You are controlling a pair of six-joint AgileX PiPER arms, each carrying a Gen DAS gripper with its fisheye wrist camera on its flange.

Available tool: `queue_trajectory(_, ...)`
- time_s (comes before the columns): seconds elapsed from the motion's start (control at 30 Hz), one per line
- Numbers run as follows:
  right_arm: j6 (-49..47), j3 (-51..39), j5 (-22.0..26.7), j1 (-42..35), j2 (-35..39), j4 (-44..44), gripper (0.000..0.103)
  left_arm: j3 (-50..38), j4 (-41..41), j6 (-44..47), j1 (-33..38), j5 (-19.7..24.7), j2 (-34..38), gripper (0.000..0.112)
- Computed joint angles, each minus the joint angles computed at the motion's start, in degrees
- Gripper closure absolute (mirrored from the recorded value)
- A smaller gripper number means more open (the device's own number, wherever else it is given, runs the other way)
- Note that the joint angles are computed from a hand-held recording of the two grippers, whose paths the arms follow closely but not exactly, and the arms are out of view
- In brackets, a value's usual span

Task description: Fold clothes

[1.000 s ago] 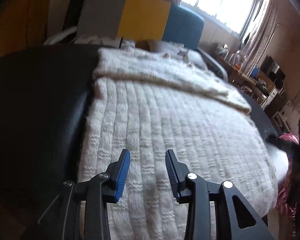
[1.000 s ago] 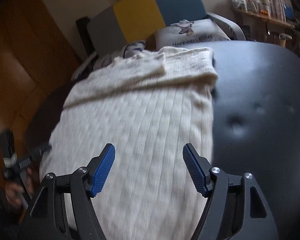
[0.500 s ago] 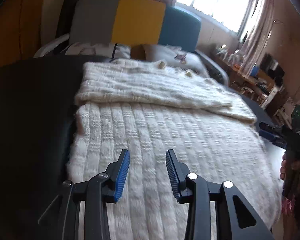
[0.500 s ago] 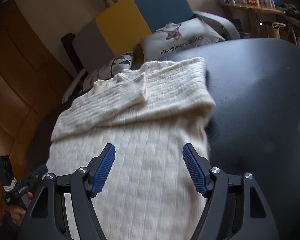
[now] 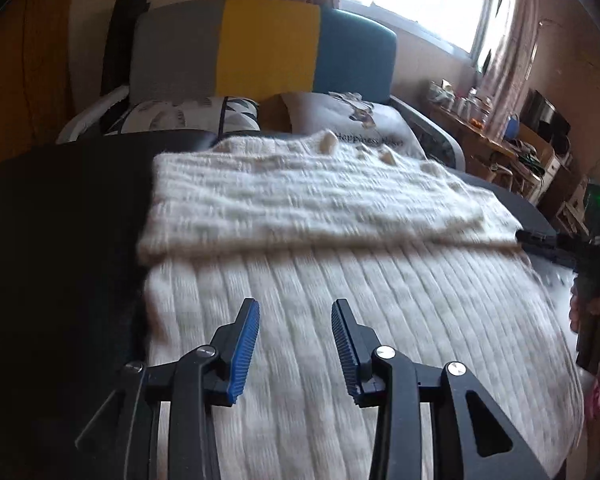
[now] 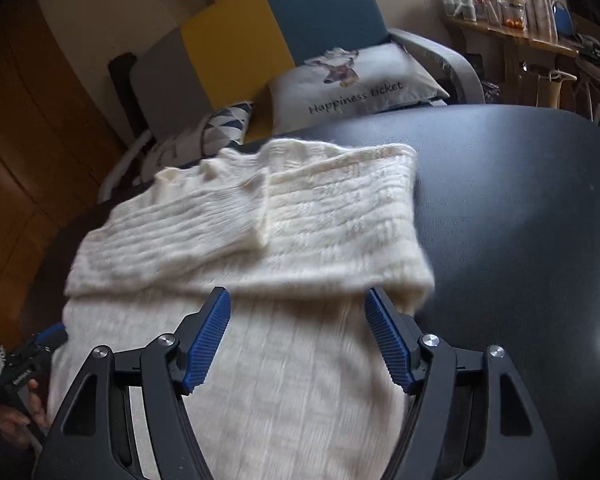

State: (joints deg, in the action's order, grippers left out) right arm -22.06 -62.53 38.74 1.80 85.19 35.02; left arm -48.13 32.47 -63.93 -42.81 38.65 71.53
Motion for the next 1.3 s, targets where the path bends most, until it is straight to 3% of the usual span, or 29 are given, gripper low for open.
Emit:
queue_trajectory(0.07,5.60,-2.74,1.38,0.55,4.08,-5.68,0.030,-1.87,-2.95,2.61,1.75,1.74,3.21,0.074)
queue_trajectory(0.2,5.28,-3.82,3.77,1.60,2.75,-8.75,0.030,-1.73,-8.19,10.12,4.53,-3.37,0.67,0.074)
queue_trajectory(0.27,3.31,-5.66,5.14,2.35,2.04,-8.42,0.030,-4.54,-6.84,12.40,5.67,-5.09,0.70,0.074)
queue_trajectory(0.4,3.61,-14.23,5.72,6.32,4.05,-10.42,0.030,-14.69,-15.38,25.47,11.63,-7.31,7.88,0.074)
queue_trajectory(0.47,6.32,-19.65,5.45,9.25,7.32,-14.51,0.030,-20.98,-16.26,27.86,13.04,-4.67,13.73,0.074)
queue_trajectory(0.57,14.57,-30.19,10.13,12.69,16.00,-25.92,0.030,-28.96,-17.05,29.78,14.89,0.89,22.85,0.074)
queue_trajectory(0.67,20.14,-32.62,14.33,12.01,21.84,-33.81,0.030,-28.56,-21.35,33.01,17.15,-1.09,24.50,0.071)
queue_trajectory(0.77,14.26,-23.98,6.19,8.58,18.64,-27.26,0.027,-27.19,-26.57,37.38,19.19,-4.38,24.73,0.072)
queue_trajectory(0.87,13.35,-24.00,5.29,8.82,17.60,-26.61,0.027,-29.14,-29.34,42.76,18.83,-7.43,25.08,0.072)
queue_trajectory(0.93,7.72,-25.88,5.18,9.37,17.82,-21.03,0.027,-34.13,-28.60,45.40,18.12,-5.88,28.05,0.072)
queue_trajectory(1.03,-0.38,-32.32,9.12,9.81,21.07,-11.72,0.027,-43.60,-20.59,43.63,16.14,-0.21,34.15,0.072)
queue_trajectory(1.13,2.96,-41.54,12.60,12.07,26.54,-16.00,0.027,-52.10,-12.71,45.59,15.05,5.46,39.97,0.072)
queue_trajectory(1.2,5.13,-47.74,15.63,12.31,30.28,-17.26,0.027,-56.58,-16.83,53.71,16.86,7.60,43.24,0.072)
queue_trajectory(1.3,6.45,-55.54,19.16,12.17,35.19,-18.02,0.027,-64.38,-30.39,68.01,21.53,12.94,48.15,0.072)
